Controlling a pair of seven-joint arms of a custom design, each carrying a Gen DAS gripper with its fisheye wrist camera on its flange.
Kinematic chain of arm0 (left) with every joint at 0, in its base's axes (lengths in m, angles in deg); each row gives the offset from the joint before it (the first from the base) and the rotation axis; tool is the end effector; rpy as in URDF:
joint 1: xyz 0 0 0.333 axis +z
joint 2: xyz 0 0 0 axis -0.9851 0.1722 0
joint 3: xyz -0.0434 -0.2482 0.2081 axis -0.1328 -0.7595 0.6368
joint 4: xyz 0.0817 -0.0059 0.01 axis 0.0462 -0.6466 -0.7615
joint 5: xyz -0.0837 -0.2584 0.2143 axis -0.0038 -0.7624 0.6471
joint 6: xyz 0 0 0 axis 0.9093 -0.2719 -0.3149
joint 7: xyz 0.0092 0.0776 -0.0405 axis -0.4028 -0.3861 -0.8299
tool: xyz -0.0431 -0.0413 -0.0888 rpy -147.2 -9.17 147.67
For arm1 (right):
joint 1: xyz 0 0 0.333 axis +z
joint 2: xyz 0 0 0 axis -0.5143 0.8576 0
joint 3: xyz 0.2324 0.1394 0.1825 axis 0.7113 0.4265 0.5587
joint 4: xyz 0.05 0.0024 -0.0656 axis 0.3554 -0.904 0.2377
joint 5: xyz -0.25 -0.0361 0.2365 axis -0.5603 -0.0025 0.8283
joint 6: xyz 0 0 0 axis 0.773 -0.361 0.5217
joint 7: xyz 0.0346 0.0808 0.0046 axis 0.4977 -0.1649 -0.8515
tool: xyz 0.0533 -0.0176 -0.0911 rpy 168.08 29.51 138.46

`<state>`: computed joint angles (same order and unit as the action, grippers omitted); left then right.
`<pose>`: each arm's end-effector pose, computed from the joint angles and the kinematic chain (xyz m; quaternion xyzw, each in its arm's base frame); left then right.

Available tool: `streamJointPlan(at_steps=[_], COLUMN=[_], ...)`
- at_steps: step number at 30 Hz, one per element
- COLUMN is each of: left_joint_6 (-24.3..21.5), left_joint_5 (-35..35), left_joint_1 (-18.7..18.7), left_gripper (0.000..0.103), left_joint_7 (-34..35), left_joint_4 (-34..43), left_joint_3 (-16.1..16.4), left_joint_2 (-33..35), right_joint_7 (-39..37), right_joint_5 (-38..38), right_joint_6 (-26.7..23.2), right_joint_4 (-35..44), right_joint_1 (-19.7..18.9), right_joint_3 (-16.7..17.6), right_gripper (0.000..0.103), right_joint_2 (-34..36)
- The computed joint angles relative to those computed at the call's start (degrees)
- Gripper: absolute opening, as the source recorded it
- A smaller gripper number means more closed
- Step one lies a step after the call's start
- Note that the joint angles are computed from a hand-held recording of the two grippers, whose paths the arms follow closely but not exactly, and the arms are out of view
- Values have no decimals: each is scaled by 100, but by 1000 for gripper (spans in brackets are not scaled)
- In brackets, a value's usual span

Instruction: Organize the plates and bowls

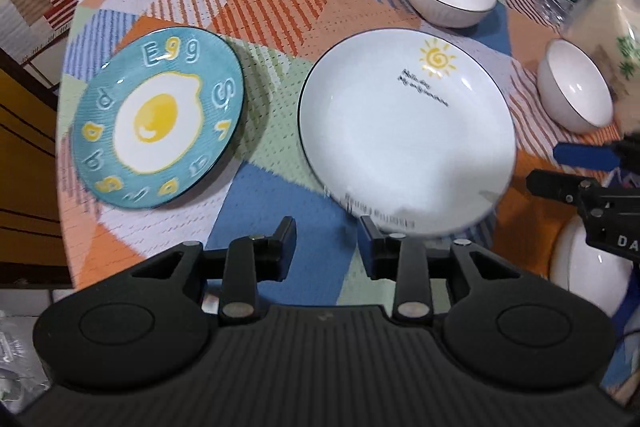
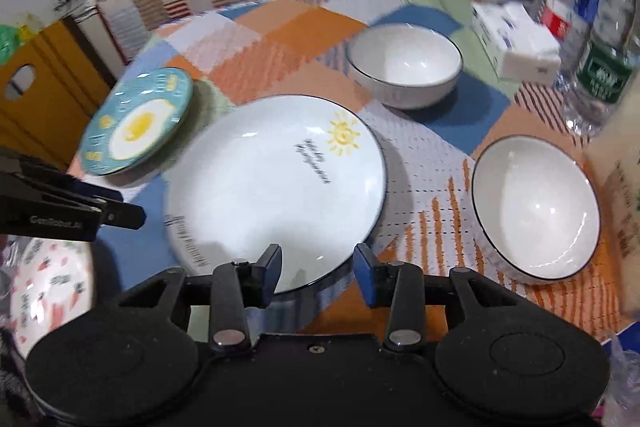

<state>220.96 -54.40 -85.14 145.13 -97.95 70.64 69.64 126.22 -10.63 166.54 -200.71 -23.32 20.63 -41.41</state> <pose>0.6081 -0.1570 0.4252 -0.6764 0.7138 -0.1464 0.1074 0.5913 0.0978 0.4216 -0.8010 0.5250 -0.0992 0.2700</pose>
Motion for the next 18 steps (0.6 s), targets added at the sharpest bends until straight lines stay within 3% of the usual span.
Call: streamJointPlan(at_steps=[6, 9, 13, 18], left_joint_6=[86, 197, 167, 144], left_joint_5=[-147, -36, 36, -35], left_joint_1=[33, -17, -68, -156], left_gripper=[38, 42, 46, 55], left_joint_7=[104, 146, 220, 462], left_joint_4=[-738, -1169, -1608, -2074], left_joint_3=[-49, -16, 32, 120], left_joint_2=[-814, -1283, -1852, -2571], right_joint_7=[-711, -1013, -1350, -1413], right_joint_5=[521, 777, 1067, 1148], right_joint_6=[37, -97, -167, -388], right_joint_4=[-579, -782, -1093, -1423], right_joint_1=[67, 183, 382, 618], right_joint_3=[129, 77, -29, -151], right_gripper=[54, 54, 64, 66], right_joint_2=[-774, -1149, -1627, -2125])
